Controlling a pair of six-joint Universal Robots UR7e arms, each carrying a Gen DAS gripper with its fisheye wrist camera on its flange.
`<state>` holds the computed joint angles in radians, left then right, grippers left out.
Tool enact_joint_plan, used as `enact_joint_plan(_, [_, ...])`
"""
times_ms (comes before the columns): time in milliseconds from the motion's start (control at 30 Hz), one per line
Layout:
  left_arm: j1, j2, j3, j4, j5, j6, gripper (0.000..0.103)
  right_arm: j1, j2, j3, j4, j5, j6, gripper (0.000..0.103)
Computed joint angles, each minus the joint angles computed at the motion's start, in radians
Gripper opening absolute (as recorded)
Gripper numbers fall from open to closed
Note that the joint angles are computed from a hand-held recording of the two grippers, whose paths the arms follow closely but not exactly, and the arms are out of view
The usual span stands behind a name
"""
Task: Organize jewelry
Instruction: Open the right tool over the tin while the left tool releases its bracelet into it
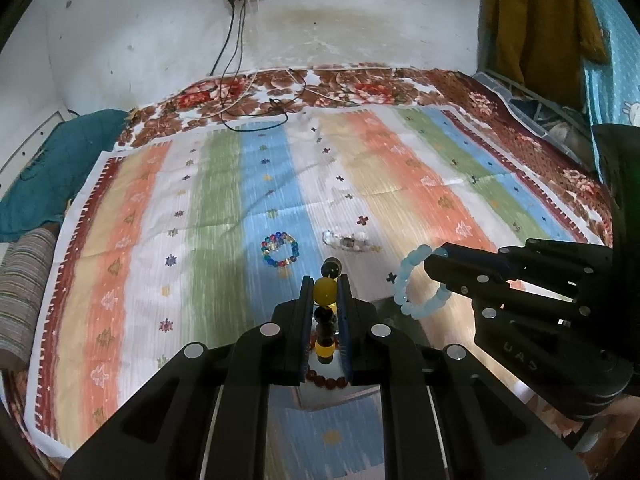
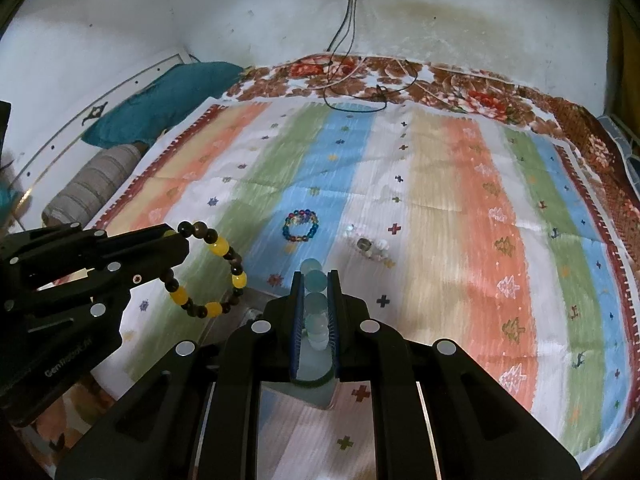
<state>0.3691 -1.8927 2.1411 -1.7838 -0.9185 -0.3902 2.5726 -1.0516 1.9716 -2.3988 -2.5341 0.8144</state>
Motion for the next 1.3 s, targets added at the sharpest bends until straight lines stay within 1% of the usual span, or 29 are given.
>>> enact_joint_plan(300, [-0.019,-0.021,0.009,0.027,-0.002,-0.023,0.011,0.013,0.002,0.007,0.024,0.022,0.031,0.012])
enact_joint_plan(500, [-0.027,-0.038,0.012,0.05,-0.007,-0.037,0.011,0.013,-0.001,0.014,0.013,0.039,0.027,0.012])
enact_joint_plan(600, [-0.028,-0.038,0.007,0.077,0.001,-0.07,0.012,0.004,-0.006,0.019,0.009,0.054,0.036,0.012])
enact_joint_plan(633, [-0.028,-0.036,0.007,0.077,0.012,-0.082,0.018,0.0,-0.008,0.018,0.022,0.058,0.047,0.015])
enact_joint_plan(667, [-0.027,-0.035,0.004,0.08,0.026,-0.095,0.036,-0.002,-0.01,0.017,0.033,0.056,0.056,0.027])
enact_joint_plan(700, [-0.024,-0.037,0.001,0.072,0.033,-0.097,0.042,-0.001,-0.011,0.013,0.055,0.043,0.073,0.038])
enact_joint_plan(733, [-0.018,-0.031,-0.003,0.063,0.038,-0.096,0.043,0.0,-0.012,0.009,0.079,0.021,0.092,0.052])
enact_joint_plan(833, [0.007,-0.022,-0.019,0.06,0.046,-0.111,0.043,0.001,-0.02,0.008,0.12,-0.007,0.127,0.052])
enact_joint_plan(1000, [0.07,0.01,-0.051,0.042,0.022,-0.12,0.043,-0.024,-0.042,0.022,0.124,0.001,0.155,0.054])
enact_joint_plan(1067, [0.09,0.025,-0.06,0.035,0.011,-0.116,0.046,-0.03,-0.045,0.021,0.128,-0.005,0.159,0.061])
enact_joint_plan(1167, [0.111,0.047,-0.068,0.022,0.007,-0.11,0.048,-0.044,-0.049,0.021,0.125,-0.008,0.161,0.061])
enact_joint_plan(1300, [0.126,0.073,-0.074,0.007,0.01,-0.095,0.054,-0.063,-0.054,0.023,0.107,-0.005,0.157,0.064])
